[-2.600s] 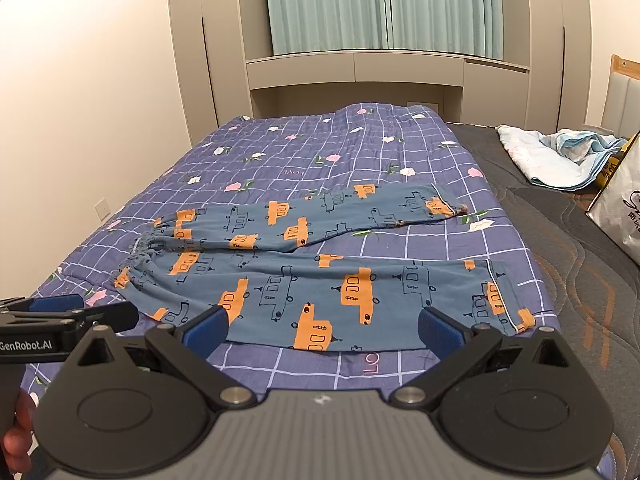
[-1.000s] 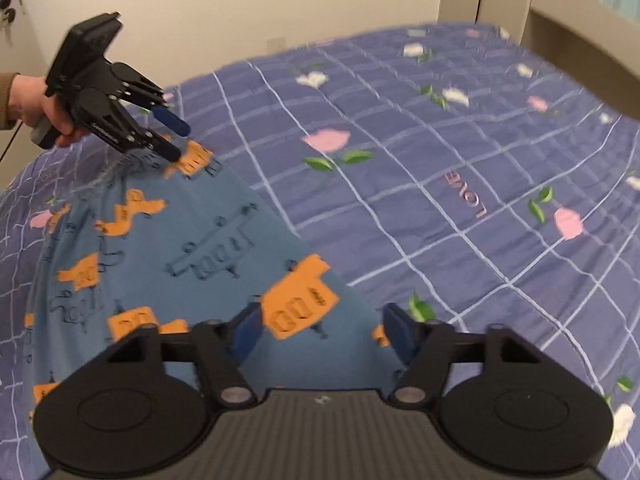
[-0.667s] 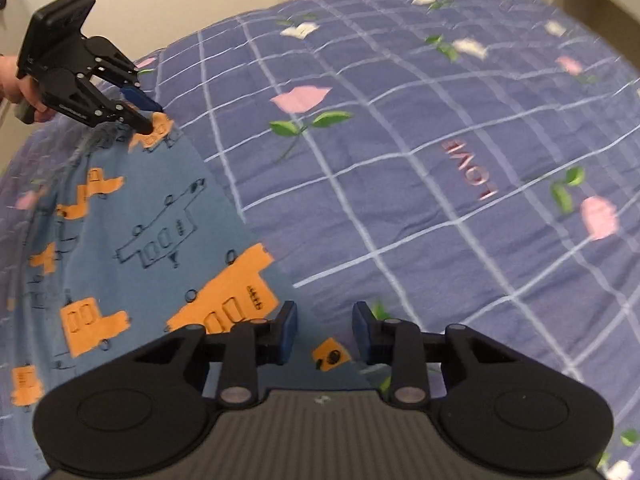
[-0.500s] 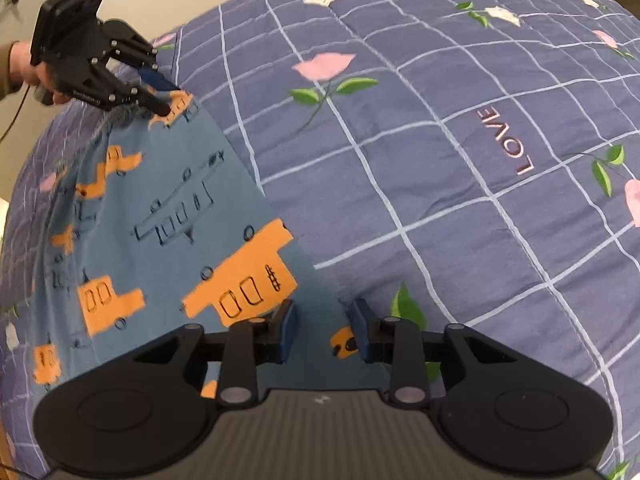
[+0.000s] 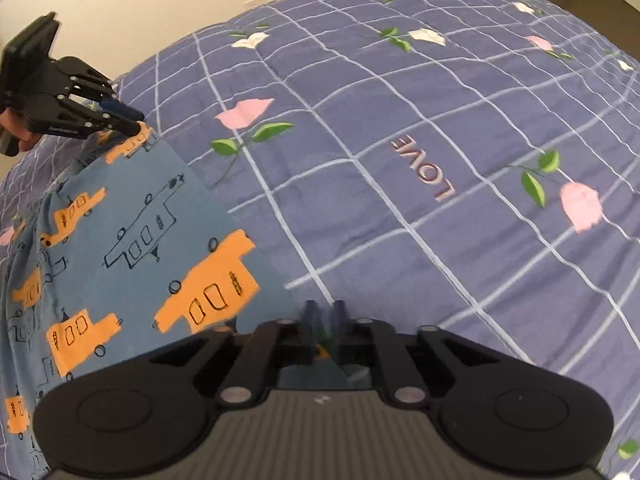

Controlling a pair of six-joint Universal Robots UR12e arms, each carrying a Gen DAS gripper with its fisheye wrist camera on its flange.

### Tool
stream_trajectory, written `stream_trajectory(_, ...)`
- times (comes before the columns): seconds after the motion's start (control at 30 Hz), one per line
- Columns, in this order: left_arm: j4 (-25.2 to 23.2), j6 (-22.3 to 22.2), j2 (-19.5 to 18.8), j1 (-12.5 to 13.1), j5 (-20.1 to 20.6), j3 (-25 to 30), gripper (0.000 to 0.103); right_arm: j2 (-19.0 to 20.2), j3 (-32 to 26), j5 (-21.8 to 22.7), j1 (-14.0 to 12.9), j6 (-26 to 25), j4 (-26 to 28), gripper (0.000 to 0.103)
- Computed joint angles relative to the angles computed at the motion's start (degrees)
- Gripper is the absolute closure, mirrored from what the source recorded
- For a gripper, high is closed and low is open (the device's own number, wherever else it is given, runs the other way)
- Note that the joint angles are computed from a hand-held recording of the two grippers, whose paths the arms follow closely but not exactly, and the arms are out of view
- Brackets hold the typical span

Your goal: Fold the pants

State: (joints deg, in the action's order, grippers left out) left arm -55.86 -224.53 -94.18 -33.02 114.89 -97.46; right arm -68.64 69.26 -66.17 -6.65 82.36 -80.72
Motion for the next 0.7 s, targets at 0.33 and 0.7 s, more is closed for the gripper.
stream_trajectory(0.33,20.39,10.45,-9.87,0.26,-13.12,9.60,0.026,11.29,-23.57,2.46,-8.75,6.28,4.48,0.045)
stream_trajectory(0.7,14.92,14.63,-23.93,-0.95,-23.22,24.30,0.010,13.60,-22.11,-6.64,-11.33,6.13,4.41,0.060)
